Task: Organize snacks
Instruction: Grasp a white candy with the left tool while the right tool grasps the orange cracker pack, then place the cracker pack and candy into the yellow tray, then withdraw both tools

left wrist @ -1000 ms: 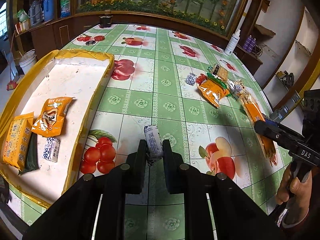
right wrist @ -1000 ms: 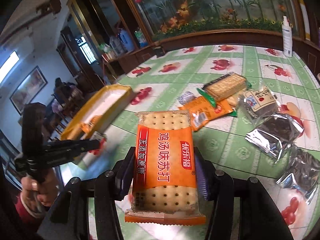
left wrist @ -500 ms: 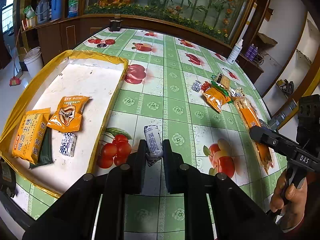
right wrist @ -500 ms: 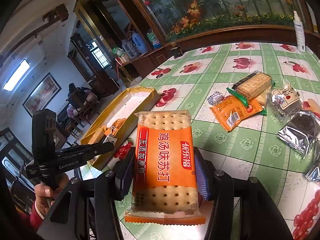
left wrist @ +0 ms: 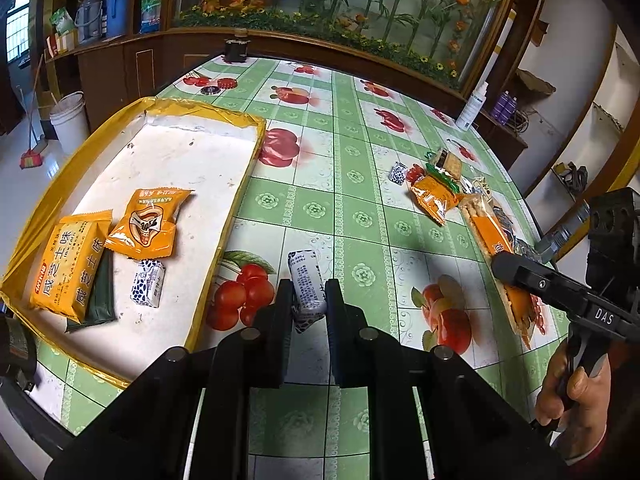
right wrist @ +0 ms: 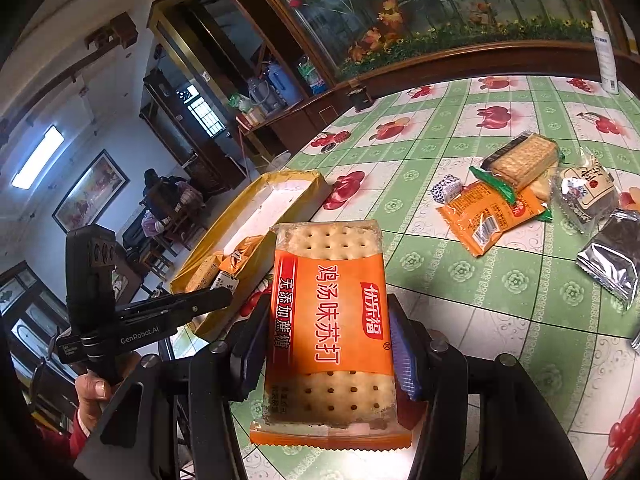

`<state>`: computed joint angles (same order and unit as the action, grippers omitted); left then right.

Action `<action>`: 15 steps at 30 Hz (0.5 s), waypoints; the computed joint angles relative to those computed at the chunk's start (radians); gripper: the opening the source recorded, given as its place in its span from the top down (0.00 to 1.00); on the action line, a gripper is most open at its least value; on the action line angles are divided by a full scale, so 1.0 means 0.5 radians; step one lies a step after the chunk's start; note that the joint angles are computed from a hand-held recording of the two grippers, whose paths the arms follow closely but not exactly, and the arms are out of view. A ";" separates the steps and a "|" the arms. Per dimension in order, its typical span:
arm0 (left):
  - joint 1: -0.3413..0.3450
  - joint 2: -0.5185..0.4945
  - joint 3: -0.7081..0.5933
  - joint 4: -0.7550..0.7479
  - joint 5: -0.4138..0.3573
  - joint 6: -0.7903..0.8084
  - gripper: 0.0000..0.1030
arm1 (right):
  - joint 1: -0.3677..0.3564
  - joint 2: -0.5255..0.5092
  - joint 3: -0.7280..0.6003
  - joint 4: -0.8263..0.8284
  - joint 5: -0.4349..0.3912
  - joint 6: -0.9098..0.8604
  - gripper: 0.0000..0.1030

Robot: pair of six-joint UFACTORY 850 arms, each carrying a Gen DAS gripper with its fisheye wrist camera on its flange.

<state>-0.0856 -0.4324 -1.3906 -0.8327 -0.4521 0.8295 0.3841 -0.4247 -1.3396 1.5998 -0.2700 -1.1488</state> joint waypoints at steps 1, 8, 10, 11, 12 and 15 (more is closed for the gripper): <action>0.004 0.004 0.004 -0.003 0.002 0.004 0.87 | 0.006 -0.010 -0.012 -0.023 0.001 0.017 0.47; 0.044 0.005 -0.001 0.039 0.021 -0.047 0.87 | 0.025 -0.100 -0.112 -0.105 -0.057 0.088 0.47; 0.059 0.008 0.005 0.039 0.033 -0.057 0.87 | 0.032 -0.120 -0.138 -0.117 -0.071 0.098 0.47; 0.069 0.009 0.008 0.042 0.043 -0.064 0.87 | 0.033 -0.126 -0.148 -0.121 -0.079 0.102 0.47; 0.081 0.006 0.007 0.051 0.050 -0.081 0.87 | 0.034 -0.140 -0.166 -0.121 -0.090 0.102 0.47; 0.124 -0.002 -0.005 0.077 0.069 -0.135 0.87 | 0.042 -0.199 -0.251 -0.165 -0.131 0.152 0.47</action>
